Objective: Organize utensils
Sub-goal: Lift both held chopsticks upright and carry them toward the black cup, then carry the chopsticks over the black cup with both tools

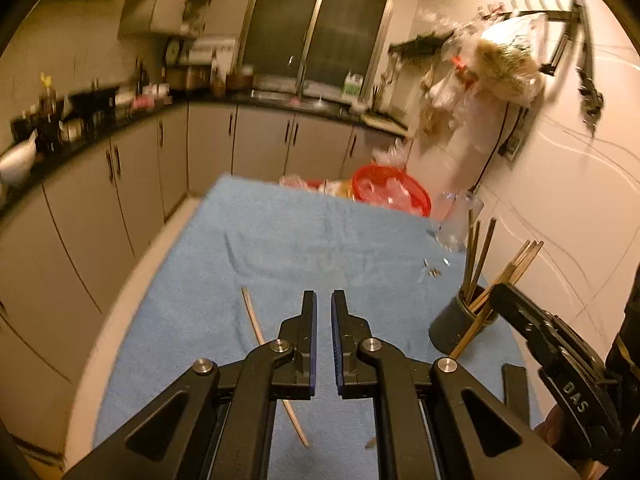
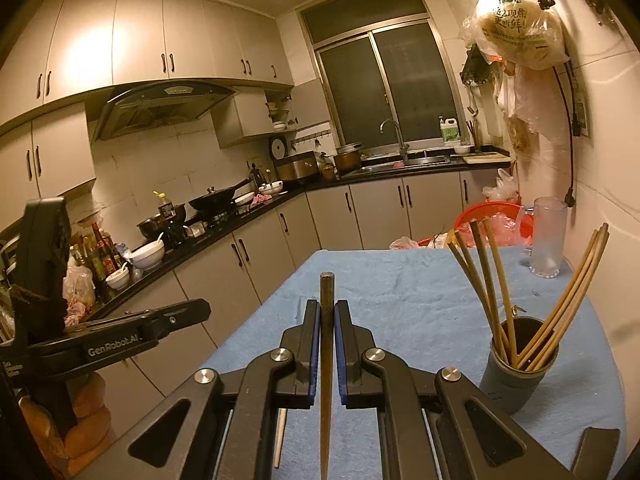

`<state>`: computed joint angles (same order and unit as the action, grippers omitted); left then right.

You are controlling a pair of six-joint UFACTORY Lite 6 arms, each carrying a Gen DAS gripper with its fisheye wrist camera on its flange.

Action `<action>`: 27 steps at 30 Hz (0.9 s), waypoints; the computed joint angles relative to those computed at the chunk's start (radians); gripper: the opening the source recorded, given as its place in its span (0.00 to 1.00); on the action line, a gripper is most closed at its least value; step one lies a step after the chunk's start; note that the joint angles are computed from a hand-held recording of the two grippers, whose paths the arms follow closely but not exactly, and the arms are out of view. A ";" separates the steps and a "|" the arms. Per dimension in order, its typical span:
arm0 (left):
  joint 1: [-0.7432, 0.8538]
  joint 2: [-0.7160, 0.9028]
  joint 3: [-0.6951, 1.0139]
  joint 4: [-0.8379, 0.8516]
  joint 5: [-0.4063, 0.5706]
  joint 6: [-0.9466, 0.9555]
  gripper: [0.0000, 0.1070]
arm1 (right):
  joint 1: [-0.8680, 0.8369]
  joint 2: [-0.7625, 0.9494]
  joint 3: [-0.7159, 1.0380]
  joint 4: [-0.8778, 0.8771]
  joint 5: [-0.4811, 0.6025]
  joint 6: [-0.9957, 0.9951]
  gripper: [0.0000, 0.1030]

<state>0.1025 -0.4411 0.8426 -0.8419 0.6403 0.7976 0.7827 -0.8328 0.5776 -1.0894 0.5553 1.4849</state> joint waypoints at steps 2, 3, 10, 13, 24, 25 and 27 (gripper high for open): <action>-0.019 0.105 0.053 0.076 -0.028 -0.085 0.10 | 0.011 0.009 0.004 -0.013 0.010 0.018 0.07; -0.029 0.169 0.090 0.113 -0.032 -0.112 0.22 | 0.007 0.006 0.002 -0.008 0.007 0.015 0.07; -0.094 0.750 0.472 0.310 -0.029 -0.365 0.44 | -0.052 -0.007 -0.008 0.054 -0.047 -0.047 0.07; -0.127 0.963 0.660 0.425 -0.017 -0.520 0.41 | -0.104 -0.011 -0.010 0.113 -0.094 -0.112 0.07; -0.238 1.281 1.035 0.820 0.035 -0.921 0.07 | -0.293 0.001 -0.025 0.373 -0.245 -0.390 0.07; -0.243 1.261 1.000 0.831 0.011 -0.926 0.07 | -0.304 0.003 -0.026 0.394 -0.254 -0.412 0.07; -0.240 1.195 0.897 0.786 -0.040 -0.873 0.07 | -0.312 0.000 -0.029 0.410 -0.261 -0.429 0.07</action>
